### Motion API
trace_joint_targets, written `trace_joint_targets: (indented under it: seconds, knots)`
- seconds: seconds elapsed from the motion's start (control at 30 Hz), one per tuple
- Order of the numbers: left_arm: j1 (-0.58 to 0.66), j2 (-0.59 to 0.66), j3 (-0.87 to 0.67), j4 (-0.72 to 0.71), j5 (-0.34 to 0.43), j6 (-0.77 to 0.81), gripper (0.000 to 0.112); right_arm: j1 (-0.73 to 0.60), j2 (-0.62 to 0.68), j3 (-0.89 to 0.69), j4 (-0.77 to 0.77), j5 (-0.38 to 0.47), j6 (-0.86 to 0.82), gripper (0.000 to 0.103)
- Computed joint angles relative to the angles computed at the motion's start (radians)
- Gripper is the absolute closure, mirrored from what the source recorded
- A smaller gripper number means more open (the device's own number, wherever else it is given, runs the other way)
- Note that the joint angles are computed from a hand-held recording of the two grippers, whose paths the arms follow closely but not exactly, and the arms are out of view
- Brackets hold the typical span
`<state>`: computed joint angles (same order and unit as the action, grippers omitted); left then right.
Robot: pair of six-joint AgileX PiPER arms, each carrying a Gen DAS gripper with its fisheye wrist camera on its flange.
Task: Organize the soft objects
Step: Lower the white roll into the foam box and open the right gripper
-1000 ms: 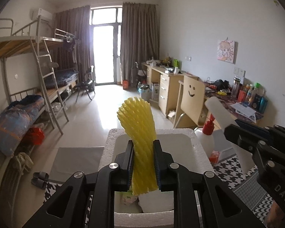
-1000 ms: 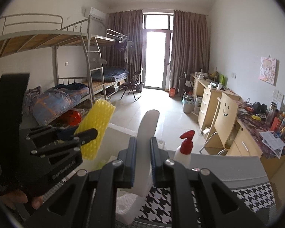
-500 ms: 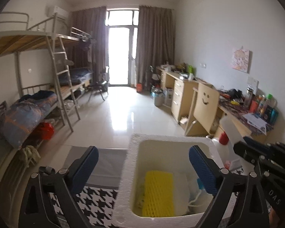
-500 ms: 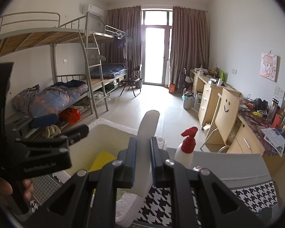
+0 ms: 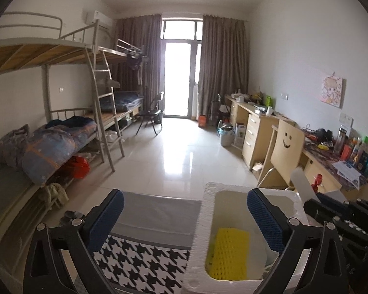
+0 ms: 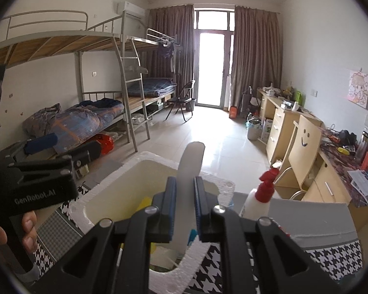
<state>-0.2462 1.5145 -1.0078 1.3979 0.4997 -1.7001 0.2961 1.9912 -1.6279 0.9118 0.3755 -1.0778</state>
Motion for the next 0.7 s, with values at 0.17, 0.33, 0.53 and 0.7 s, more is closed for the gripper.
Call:
trace_joint_targets:
  seconds: [0.17, 0.33, 0.53, 0.7]
  knots:
    - [0.024, -0.009, 0.003, -0.002, 0.011, -0.019, 0.011, 0.005, 0.029, -0.038, -0.046, 0.021, 0.046, 0.086]
    - [0.043, -0.01, -0.006, -0.024, 0.023, -0.013, 0.011, 0.008, 0.056, -0.072, -0.069, 0.049, 0.069, 0.086]
    - [0.069, -0.02, 0.0, -0.033, 0.017, -0.026, 0.011, 0.013, 0.085, -0.108, -0.109, 0.076, 0.103, 0.077]
    - [0.063, -0.023, 0.001, -0.034, 0.011, -0.019, 0.011, 0.027, 0.079, -0.09, -0.12, 0.036, 0.096, 0.037]
